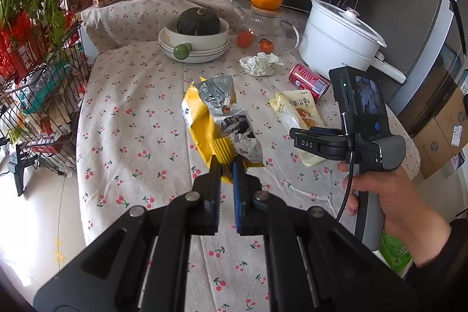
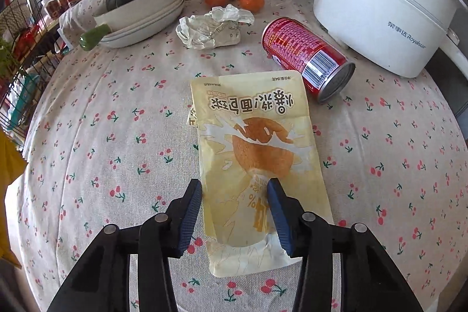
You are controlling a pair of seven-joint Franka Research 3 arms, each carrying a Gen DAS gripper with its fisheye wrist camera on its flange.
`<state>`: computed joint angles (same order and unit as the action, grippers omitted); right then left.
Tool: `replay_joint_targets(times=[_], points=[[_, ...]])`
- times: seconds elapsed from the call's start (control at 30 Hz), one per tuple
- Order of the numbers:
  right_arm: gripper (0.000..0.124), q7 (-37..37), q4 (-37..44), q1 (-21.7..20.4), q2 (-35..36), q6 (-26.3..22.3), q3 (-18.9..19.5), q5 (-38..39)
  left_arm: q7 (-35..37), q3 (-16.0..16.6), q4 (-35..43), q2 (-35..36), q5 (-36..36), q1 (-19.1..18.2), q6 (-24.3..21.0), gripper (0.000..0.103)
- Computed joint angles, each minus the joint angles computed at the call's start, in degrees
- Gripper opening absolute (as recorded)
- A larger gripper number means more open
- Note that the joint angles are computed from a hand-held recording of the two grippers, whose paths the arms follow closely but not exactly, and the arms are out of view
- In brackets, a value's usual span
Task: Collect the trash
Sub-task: 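Grasp the yellow chip bag with the left tool while the right tool grasps the cream pastry bag, then carry both bags over the white bin and open both tools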
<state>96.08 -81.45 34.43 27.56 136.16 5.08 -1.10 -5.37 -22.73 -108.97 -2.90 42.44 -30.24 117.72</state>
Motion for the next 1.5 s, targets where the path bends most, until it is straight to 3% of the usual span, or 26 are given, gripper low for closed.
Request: replay_joint_targets(times=[0.1,0.13,0.33,0.6,0.9,1.07,1.33,1.5], points=[[0.011,-0.1,-0.9,-0.2,-1.2,0.1,-0.3,-0.6,0.0,0.0,-0.2,-0.2,-0.1,0.0,0.3,0.009],[0.009,-0.6,-1.2,-0.5,-1.7,-0.2,-0.2,-0.4,0.0,0.0,-0.2,-0.2,0.0,0.0,0.5,0.009],[0.008,-3.7,-7.9,-3.7,-9.3,-0.2,0.9,2.7,0.0,-0.5,0.9,0.6,1.0,-0.7,0.7,0.009],[0.008,-10.3,-22.3,-9.5,-25.2,0.0,1.7,10.8,0.5,-1.1,4.8,3.1,4.0,-2.7,1.4,0.009],[0.008,-15.8,-36.0,-15.2,-40.5,-1.5,-0.3,15.0,4.8,-0.3,14.1,11.2,7.0,-8.3,0.0,0.009],[0.008,-18.2,-42.8,-17.9,-46.2,0.4,-1.9,17.2,8.5,1.4,20.5,17.0,7.2,-12.1,1.3,0.008],[0.008,-19.8,-47.2,-22.8,-50.6,-4.0,-5.2,21.2,20.4,4.1,35.3,29.9,4.0,-18.0,7.5,0.009],[0.008,-19.4,-48.8,-26.3,-50.9,-6.2,-6.3,20.4,31.9,4.8,50.9,42.1,-1.2,-21.5,8.6,0.009]])
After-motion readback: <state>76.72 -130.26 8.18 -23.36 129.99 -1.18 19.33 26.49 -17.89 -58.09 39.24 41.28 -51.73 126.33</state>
